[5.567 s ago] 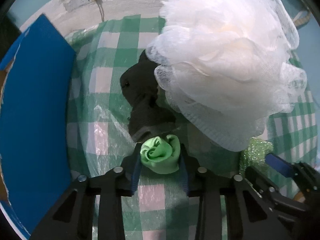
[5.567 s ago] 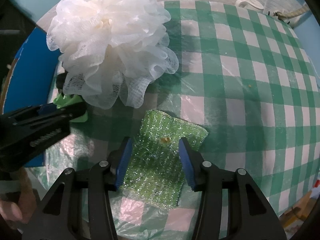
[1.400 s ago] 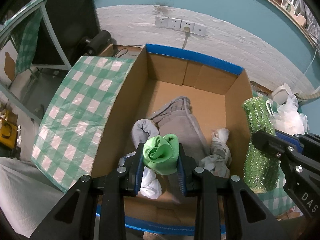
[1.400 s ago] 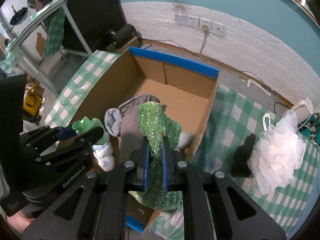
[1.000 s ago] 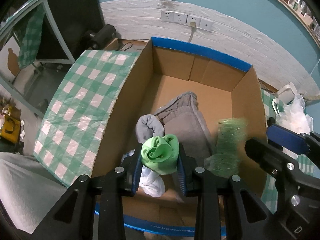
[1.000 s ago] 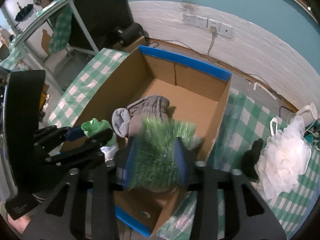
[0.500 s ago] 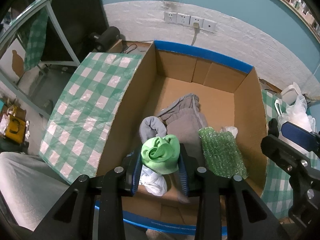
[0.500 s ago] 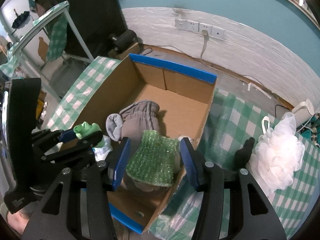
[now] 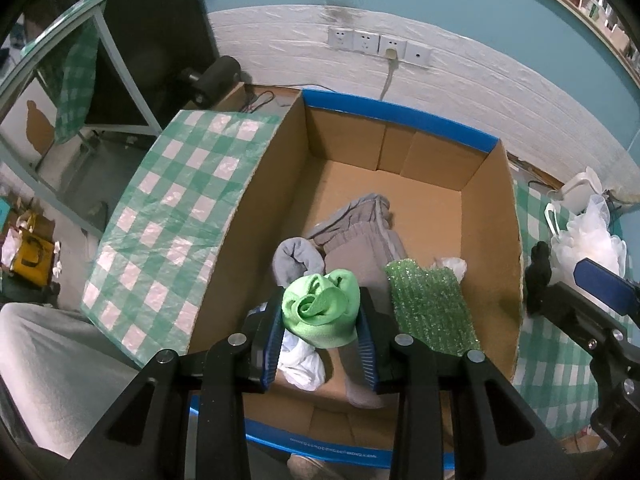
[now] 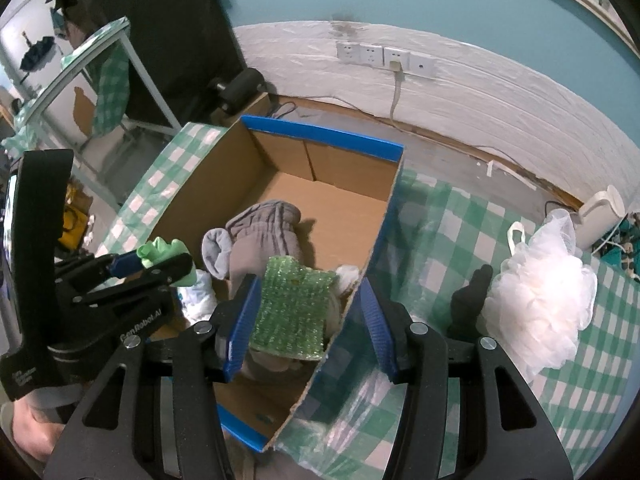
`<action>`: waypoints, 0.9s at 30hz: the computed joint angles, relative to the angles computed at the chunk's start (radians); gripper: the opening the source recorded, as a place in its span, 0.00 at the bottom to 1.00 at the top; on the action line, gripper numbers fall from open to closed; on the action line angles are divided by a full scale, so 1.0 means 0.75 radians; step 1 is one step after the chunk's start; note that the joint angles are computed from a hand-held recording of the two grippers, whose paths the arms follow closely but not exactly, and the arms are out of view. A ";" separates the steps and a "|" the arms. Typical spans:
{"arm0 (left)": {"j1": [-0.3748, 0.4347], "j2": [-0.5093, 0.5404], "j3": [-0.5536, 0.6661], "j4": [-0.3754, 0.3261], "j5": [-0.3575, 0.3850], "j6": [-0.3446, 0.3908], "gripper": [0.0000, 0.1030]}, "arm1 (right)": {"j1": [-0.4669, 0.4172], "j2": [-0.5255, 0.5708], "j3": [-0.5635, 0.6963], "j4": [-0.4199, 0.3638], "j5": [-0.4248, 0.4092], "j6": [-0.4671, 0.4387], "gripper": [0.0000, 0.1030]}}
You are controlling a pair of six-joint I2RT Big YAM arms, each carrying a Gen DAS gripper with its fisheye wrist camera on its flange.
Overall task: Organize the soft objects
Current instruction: 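Open the right tool to drop the scrubber into the box while the left tool holds the cloth, then lower the green rolled cloth into the box and open the left tool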
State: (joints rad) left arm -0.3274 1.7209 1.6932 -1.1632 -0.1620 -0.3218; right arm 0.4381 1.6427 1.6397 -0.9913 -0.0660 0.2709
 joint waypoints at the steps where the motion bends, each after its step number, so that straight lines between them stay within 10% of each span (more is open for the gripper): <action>1: 0.000 0.006 0.008 -0.013 0.000 -0.008 0.33 | -0.003 -0.006 -0.006 0.003 -0.004 0.001 0.51; 27: 0.006 0.034 0.041 -0.092 0.137 -0.053 0.42 | -0.042 -0.085 -0.088 0.039 -0.029 0.008 0.58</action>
State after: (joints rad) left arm -0.3227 1.7465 1.7240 -1.2321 -0.0589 -0.3614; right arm 0.4069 1.5790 1.5740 -0.9619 -0.0881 0.2772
